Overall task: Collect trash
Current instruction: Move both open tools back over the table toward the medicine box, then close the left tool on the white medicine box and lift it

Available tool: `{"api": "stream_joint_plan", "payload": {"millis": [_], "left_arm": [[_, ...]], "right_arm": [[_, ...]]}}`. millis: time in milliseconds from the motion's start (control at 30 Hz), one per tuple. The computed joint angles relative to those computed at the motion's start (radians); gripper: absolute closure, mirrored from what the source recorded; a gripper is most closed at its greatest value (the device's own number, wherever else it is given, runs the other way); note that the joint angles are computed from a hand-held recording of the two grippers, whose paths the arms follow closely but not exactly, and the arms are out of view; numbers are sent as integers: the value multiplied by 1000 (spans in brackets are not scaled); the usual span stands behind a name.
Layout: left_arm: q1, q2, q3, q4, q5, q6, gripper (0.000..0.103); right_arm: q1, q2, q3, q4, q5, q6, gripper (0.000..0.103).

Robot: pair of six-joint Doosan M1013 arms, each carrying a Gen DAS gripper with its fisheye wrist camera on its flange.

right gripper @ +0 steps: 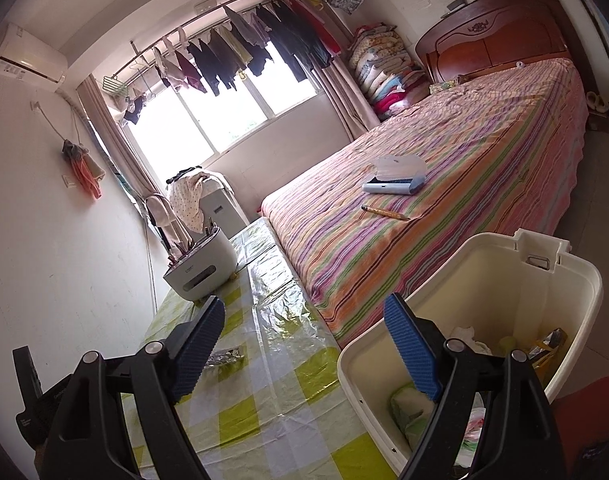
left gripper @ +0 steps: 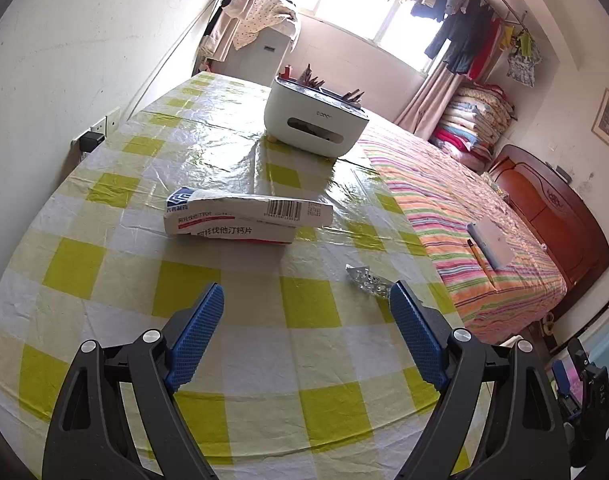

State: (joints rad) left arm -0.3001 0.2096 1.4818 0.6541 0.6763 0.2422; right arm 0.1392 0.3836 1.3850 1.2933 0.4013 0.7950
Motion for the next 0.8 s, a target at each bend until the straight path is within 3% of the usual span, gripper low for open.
{"api": "stream_joint_plan", "payload": {"millis": [200,300,367,500,567,633,800], "left_arm": [[38,-10,14,47,27,-101,19],[69,4,-1,-43,21,-50,19],[97,3,10,-140,-44,-51,19],[158,-8,68,-472,-287,-17,19],[168,-5,81,-562,-351,-29,19],[171,2,78,-564,-367,-83,19],[178,29,43,-463,-320,-297,19]], "right_arm": [[5,4,-8,-52,0,31,23],[7,9,-16,-85,12,61,23],[10,9,-17,-96,11,62,23],[15,14,-24,-124,14,81,23],[16,18,-32,-148,23,104,23],[17,21,-37,-162,32,119,23],[16,28,-47,-170,56,129,23]]}}
